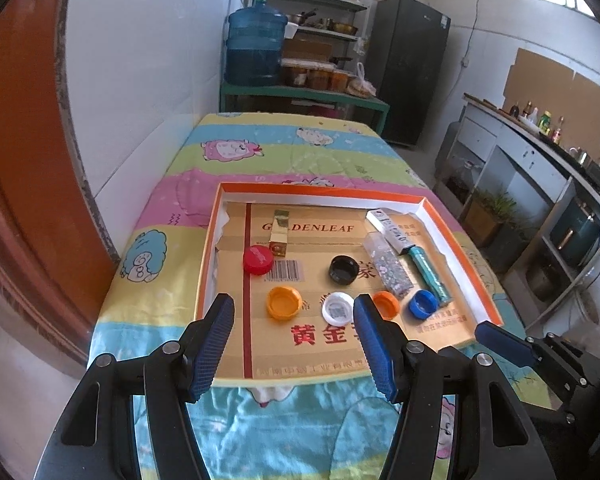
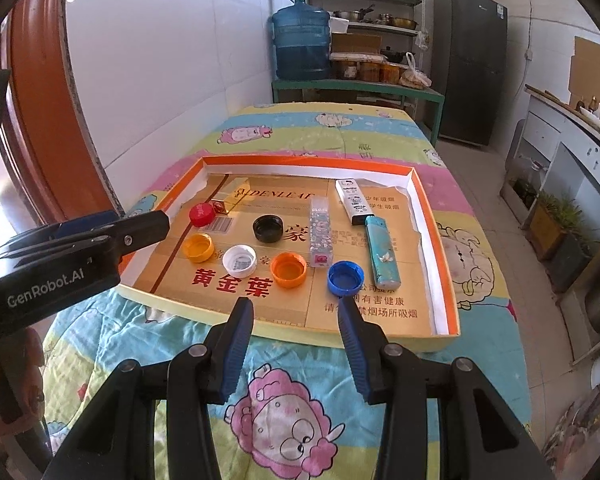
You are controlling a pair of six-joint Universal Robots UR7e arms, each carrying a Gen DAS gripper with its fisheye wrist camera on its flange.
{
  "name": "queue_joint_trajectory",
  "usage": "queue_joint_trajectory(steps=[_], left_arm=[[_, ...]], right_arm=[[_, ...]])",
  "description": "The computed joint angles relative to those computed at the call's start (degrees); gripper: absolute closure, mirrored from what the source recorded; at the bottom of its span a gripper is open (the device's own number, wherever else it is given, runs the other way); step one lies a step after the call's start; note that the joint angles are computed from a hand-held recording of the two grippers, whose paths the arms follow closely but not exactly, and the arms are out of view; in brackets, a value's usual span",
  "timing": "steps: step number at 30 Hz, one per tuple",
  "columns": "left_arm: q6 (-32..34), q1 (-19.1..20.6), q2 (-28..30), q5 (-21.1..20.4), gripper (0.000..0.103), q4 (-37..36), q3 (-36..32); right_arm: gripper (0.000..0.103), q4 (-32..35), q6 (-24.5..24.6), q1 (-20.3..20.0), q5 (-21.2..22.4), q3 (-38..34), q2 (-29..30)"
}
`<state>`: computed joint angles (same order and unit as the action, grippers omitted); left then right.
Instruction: Organize rigid objects
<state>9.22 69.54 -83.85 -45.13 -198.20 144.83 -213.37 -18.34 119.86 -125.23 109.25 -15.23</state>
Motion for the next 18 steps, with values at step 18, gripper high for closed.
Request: queue_joint_trajectory(steps=[18], left_arm=[[-7.6,-9.2,-10.8,7.2,0.039,7.1,8.4]], right_arm=[[0.059,-2.8,2.7,2.9,-1.8,3.7,-1.3]])
